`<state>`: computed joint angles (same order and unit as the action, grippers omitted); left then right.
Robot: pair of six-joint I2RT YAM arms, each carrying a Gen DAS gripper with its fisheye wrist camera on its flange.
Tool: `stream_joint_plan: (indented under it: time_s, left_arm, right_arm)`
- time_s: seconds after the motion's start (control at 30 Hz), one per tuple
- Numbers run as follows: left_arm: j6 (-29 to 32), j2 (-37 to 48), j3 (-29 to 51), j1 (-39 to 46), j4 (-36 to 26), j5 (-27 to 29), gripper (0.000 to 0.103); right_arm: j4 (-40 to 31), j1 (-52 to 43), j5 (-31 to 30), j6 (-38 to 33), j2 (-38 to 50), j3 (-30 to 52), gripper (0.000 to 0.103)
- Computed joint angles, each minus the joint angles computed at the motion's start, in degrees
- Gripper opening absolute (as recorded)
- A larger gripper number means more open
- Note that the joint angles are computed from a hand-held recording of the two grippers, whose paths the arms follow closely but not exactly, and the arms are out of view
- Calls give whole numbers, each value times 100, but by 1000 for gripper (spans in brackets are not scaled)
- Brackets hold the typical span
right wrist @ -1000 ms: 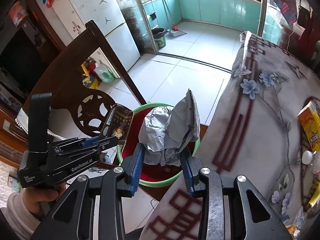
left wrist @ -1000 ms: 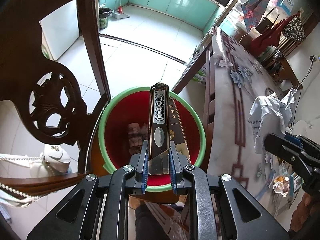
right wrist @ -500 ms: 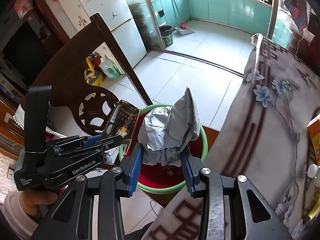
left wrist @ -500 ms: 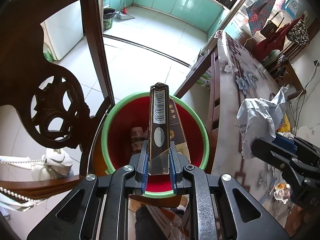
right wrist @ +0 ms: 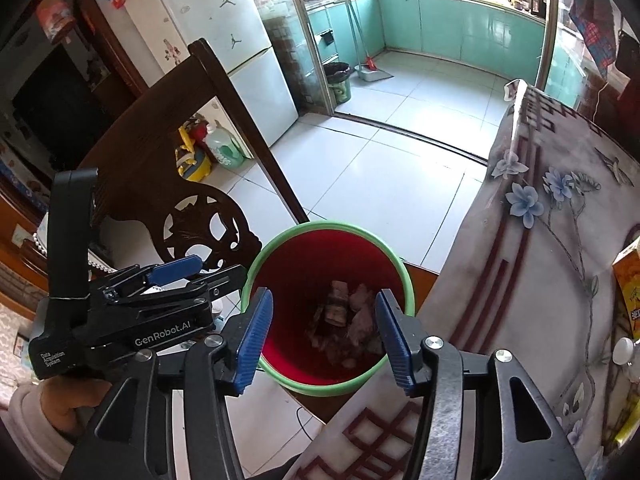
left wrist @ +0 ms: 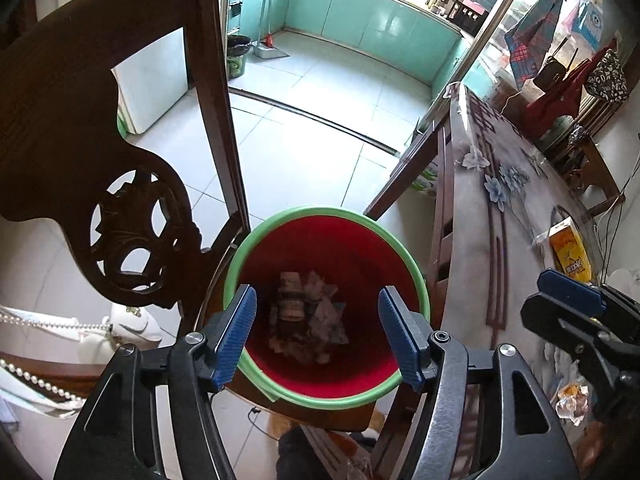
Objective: Collect trash
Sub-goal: 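Release the silver foil into the red bin with the right gripper, then grasp the orange snack wrapper with the left gripper while the right gripper reaches toward crumpled paper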
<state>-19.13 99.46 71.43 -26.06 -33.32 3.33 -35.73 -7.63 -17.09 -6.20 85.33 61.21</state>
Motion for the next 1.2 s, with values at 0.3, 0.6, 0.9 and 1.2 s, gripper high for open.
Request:
stream_joint_plan:
  time_s: [0.3, 0.6, 0.9, 1.2]
  left_arm:
    - [-82, -80, -9, -474, -55, -178, 64]
    - [-177, 223, 432, -1446, -190, -228, 67]
    - [-351, 1028, 1488, -2707, -498, -219, 70]
    - [-234, 2207, 3064, -4188, -904, 433, 77]
  right_arm:
    - [-423, -986, -257, -383, -686, -319, 53]
    - [-1242, -3592, -586, -1812, -1295, -577, 55]
    - [-1699, -6920, -630, -3311, 152, 574, 56]
    - [-2138, -8305, -637, -3617, 2167, 2590, 56]
